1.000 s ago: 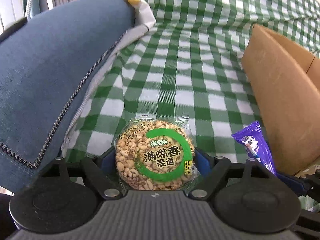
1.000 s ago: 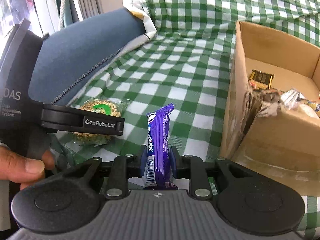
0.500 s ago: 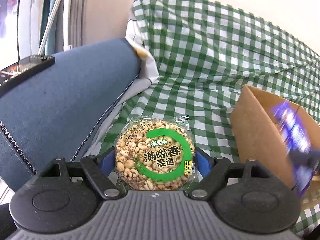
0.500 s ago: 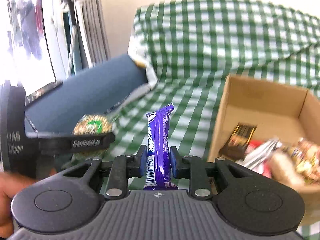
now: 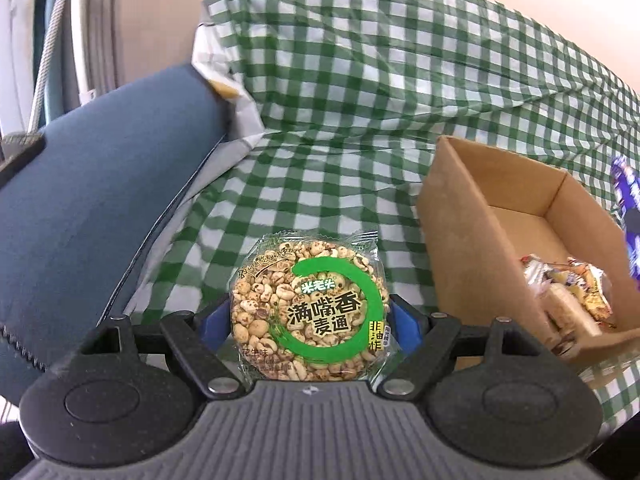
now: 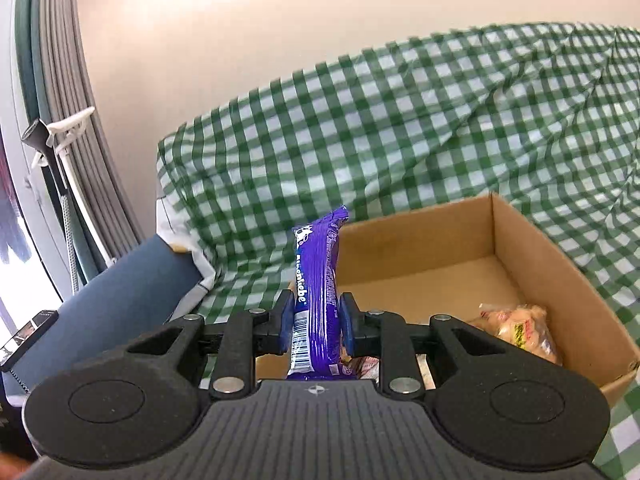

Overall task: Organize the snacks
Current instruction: 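Carry the peanut cake with the left tool while the right tool carries the candy bar over the box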

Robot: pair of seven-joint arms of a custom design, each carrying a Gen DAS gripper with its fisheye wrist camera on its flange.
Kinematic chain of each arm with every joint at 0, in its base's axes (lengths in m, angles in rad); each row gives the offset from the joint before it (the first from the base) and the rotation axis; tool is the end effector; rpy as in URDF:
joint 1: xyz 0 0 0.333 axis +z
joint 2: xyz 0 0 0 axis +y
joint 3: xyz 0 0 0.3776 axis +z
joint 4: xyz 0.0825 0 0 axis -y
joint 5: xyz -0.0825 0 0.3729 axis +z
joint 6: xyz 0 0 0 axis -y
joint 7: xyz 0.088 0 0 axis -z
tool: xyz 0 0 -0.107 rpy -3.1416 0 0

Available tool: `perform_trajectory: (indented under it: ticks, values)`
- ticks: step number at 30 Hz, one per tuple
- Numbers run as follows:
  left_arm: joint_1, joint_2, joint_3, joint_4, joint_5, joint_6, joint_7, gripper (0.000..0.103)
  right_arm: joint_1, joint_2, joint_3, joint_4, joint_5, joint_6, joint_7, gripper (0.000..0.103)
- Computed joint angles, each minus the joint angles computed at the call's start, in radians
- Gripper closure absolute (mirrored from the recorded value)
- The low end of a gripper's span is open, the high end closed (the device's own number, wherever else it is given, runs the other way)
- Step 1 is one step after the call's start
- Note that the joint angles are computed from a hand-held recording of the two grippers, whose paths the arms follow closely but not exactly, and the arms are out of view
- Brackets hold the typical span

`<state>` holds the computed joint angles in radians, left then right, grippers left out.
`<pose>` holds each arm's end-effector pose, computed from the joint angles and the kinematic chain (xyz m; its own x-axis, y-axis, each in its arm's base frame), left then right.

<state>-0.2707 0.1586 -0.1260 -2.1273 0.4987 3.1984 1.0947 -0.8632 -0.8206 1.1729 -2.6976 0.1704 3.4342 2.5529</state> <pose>0.5447 -0.2721 0.5077 -0.4168 -0.9088 0.0193 -0.5658 0.2428 -0.7880 0.3708 0.1970 0.5123 -0.2729 -0.9062 -0.3229 -0.1984 0.3814 -0.9028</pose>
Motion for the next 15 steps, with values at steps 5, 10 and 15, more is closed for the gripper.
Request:
perform_trajectory:
  ticks: [5,10,15]
  values:
    - [-0.01,0.007,-0.06,0.079,-0.025,-0.08,0.042,0.019,-0.012,-0.015,0.008,-0.022,0.016,0.027,0.02,0.077]
    - [-0.061,0.027,-0.053,0.152,0.022,-0.116,-0.005,0.019,-0.043,0.0,0.027,-0.024,0.022,0.051,0.031,0.077]
    - [-0.087,0.048,-0.071,0.209,0.03,-0.144,-0.007,0.019,-0.056,-0.001,0.032,-0.041,0.047,0.074,0.059,0.077]
